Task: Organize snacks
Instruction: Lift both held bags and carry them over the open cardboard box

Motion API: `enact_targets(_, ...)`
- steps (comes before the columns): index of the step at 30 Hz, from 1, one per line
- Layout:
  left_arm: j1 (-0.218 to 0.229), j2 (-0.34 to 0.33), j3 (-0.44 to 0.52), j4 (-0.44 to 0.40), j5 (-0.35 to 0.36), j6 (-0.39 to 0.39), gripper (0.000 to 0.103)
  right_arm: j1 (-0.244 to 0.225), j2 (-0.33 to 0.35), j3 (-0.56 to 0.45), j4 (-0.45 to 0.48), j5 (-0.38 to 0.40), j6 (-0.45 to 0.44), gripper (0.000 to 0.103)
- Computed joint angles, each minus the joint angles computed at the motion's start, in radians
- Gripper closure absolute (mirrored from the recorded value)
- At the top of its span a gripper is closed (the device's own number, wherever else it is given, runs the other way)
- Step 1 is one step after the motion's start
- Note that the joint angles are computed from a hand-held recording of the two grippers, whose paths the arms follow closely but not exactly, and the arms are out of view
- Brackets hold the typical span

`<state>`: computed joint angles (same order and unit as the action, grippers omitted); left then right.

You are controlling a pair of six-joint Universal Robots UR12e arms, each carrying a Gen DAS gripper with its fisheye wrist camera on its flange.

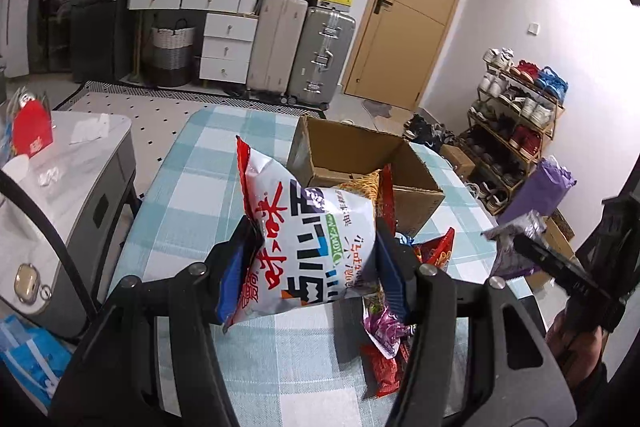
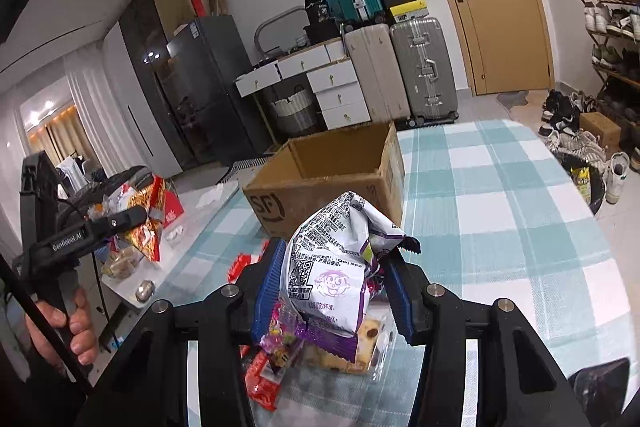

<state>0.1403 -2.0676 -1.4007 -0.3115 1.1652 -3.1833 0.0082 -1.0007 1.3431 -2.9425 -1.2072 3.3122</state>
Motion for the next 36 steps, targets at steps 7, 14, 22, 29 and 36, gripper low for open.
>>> enact_targets(7, -0.009, -0.021, 0.078, -0.065, -0.024, 0.038, 0.049, -0.001, 0.008, -0.059, 0.008, 0.04, -0.004, 0.054)
enact_targets(14, -0.033, -0.054, 0.195, -0.129, -0.036, 0.063, 0.049, -0.004, 0.037, -0.159, 0.075, 0.094, -0.029, 0.054)
enact_targets(22, -0.067, -0.109, 0.357, -0.216, 0.012, 0.098, 0.049, -0.01, 0.083, -0.301, 0.176, 0.129, -0.042, 0.054)
enact_targets(29, -0.091, -0.182, 0.521, -0.328, 0.022, 0.095, 0.049, -0.006, 0.156, -0.467, 0.288, 0.152, -0.074, 0.054)
enact_targets(36, -0.138, -0.267, 0.67, -0.431, 0.107, 0.169, 0.049, 0.005, 0.223, -0.595, 0.36, 0.132, -0.114, 0.054)
